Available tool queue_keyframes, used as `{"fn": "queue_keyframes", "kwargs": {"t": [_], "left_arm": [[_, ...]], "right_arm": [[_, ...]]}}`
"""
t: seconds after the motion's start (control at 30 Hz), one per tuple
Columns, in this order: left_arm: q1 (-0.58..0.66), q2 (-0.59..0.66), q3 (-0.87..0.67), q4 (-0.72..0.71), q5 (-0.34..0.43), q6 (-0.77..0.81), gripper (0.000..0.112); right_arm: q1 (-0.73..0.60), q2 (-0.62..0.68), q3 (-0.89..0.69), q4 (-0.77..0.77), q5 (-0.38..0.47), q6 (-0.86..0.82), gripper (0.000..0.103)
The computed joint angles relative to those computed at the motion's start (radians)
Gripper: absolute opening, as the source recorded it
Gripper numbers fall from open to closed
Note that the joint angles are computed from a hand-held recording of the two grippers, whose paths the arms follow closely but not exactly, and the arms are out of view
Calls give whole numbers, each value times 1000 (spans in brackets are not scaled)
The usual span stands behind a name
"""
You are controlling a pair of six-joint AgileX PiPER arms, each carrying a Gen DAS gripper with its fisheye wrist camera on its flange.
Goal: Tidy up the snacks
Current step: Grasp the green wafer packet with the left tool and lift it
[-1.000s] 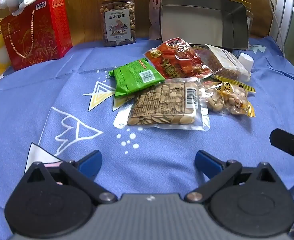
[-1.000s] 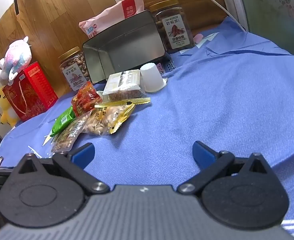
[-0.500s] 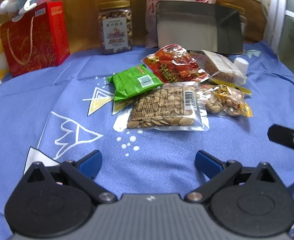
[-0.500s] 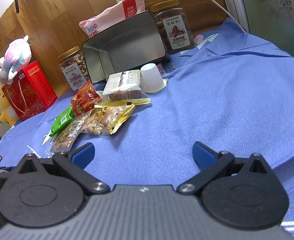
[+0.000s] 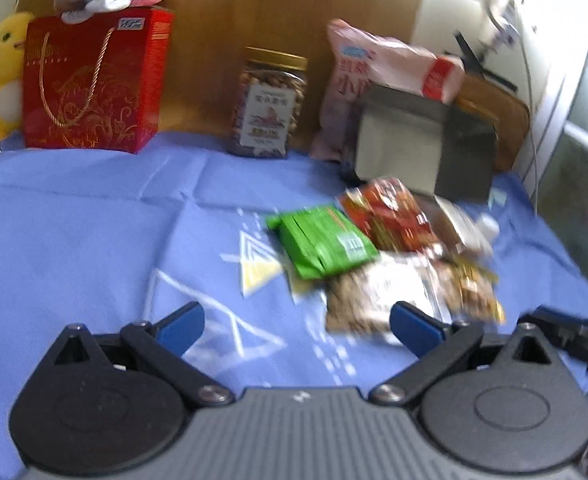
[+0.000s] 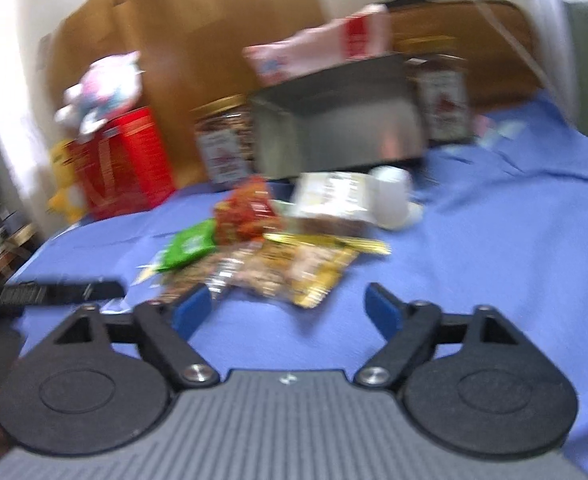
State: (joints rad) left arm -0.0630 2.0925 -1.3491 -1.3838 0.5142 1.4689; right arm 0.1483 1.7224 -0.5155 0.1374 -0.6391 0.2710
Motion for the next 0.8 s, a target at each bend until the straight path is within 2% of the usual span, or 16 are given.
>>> {"fn": "queue_keyframes", "kwargs": {"t": [0.03,0.1,0.2,0.27,0.33,0.4,0.5,0.6,0.63,0.67,0.73,0.8], "left_arm": [[15,29,-67,74,45,-93,95],[33,103,-219,207,137,-270,91],[39,224,-447,352,270,-495,76],[44,282,-542,369,345,-558,71],[45,334,-624,367,399,-595,71],[38,380,-702,383,441,-634,71],[21,453,-831,435,490,-713,71],[13,535,-976,469,543,-787,56],[13,551,-1003,470,550,-796,43],[8,553,-1006,481,538,-805,38],[12,531,-957,468,502,-780,38],[20,506,-920,467,491,-778,37]], "right_arm": [[-23,4,-28,-87,25,36,64],[-64,26,-102,-260,83,137,55],[-91,72,-227,-497,168,321,42],[-94,112,-309,-630,207,416,41],[-81,140,-361,-669,237,425,41],[-76,187,-442,-795,277,512,41],[-63,257,-563,-1029,337,679,41],[-52,331,-679,-1329,383,946,42],[-53,358,-712,-1401,369,1011,42],[-53,371,-729,-1434,360,1035,42],[-26,383,-751,-1394,399,965,41],[-19,381,-745,-1336,397,892,37]]}}
